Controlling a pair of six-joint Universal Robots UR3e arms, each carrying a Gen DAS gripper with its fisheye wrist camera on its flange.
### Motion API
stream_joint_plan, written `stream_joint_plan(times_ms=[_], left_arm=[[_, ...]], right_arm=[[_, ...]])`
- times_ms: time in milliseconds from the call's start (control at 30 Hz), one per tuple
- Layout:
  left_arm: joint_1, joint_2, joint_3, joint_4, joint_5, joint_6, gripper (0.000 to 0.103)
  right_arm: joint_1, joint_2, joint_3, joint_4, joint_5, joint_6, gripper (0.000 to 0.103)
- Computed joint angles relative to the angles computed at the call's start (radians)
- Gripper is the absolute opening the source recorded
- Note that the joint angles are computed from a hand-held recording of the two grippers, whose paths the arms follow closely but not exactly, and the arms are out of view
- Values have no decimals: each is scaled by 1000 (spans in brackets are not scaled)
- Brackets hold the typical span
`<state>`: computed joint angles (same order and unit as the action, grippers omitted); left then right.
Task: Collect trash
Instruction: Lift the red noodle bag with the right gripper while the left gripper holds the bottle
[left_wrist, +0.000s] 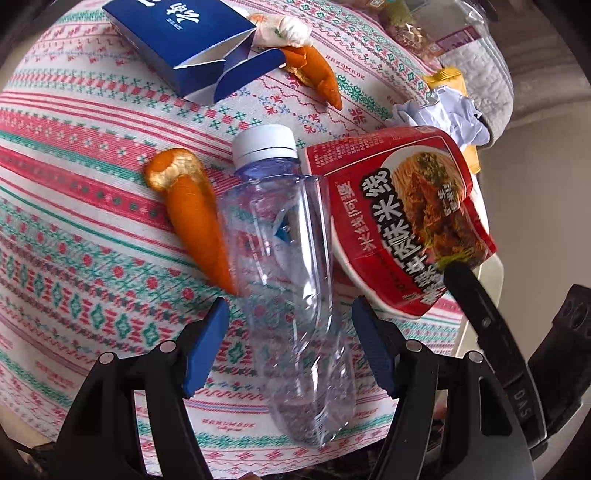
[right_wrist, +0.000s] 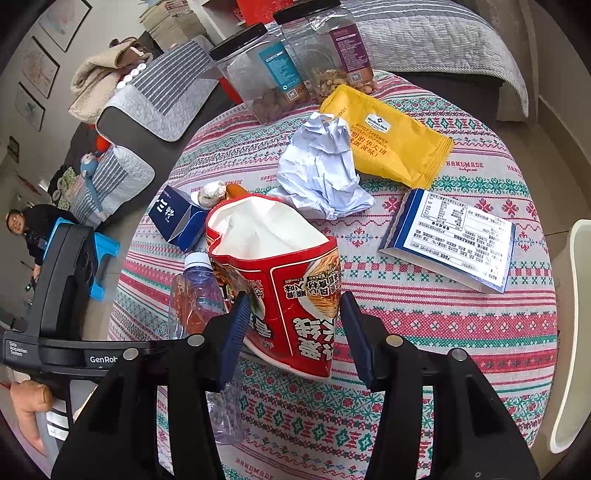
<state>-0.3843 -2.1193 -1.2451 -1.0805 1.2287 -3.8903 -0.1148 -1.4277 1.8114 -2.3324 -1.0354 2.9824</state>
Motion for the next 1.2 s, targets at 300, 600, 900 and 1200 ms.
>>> stream_joint_plan(times_ms=[300, 600, 900, 1200], left_arm=[[-71, 93, -28, -11, 86, 3, 46], [-49, 328, -153, -90, 295, 50, 46], [23, 491, -308, 67, 396, 37, 46], [-72, 381, -180, 122, 510, 32, 46]], right_arm=[[63, 43, -34, -40, 24, 6, 75], [183, 103, -88, -102, -77, 28, 44], [222, 5, -24, -218, -147, 27, 42], [122, -133, 28, -230, -101, -4, 16]])
